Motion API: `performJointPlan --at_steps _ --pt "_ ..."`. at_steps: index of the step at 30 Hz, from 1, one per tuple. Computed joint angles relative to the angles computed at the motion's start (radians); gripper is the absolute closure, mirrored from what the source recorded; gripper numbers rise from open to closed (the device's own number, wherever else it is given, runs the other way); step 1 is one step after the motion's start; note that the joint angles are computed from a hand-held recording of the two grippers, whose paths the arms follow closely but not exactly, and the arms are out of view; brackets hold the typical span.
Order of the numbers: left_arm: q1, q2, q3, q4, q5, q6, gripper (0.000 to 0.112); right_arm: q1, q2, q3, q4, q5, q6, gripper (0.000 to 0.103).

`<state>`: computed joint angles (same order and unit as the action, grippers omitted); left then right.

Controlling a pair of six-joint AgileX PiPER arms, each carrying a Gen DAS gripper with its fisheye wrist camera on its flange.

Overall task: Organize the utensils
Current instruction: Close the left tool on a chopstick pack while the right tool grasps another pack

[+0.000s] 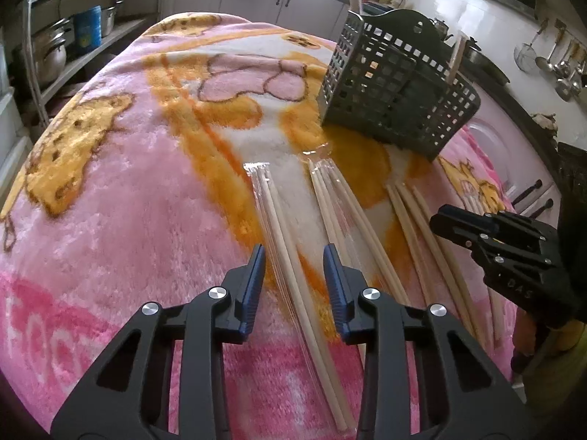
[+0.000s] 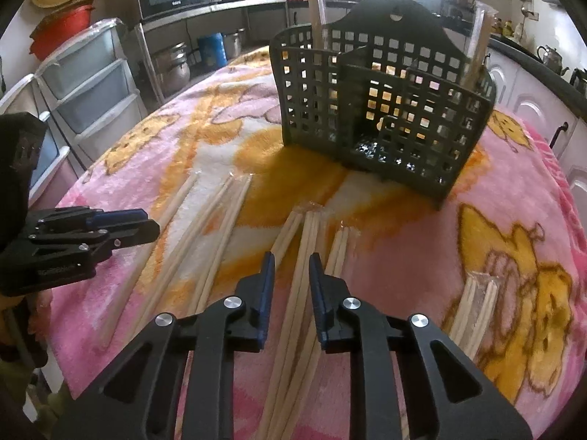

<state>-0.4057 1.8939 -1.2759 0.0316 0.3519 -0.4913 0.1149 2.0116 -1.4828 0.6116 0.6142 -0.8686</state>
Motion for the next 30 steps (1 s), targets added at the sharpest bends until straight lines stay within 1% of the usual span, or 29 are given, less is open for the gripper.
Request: performJointPlan --at_steps 6,18,24,30 --pt "0.018 0.042 -0.066 -0.040 0.037 0.045 0.088 0.025 0.065 -0.101 -0.103 0.041 0.107 0.085" --pt "0.036 0.123 -0.183 -0.038 0.104 0.057 0.088 0.032 0.131 -0.215 -0.183 0.090 0.193 0.085" --pt "0.058 0.152 -0.232 -0.062 0.131 0.084 0.096 0.027 0.156 -0.249 -0.194 0.116 0.214 0.085" --pt "0.072 0.174 -0.271 -0.076 0.158 0.112 0.097 0.038 0.191 -0.306 -0.229 0.144 0.257 0.085"
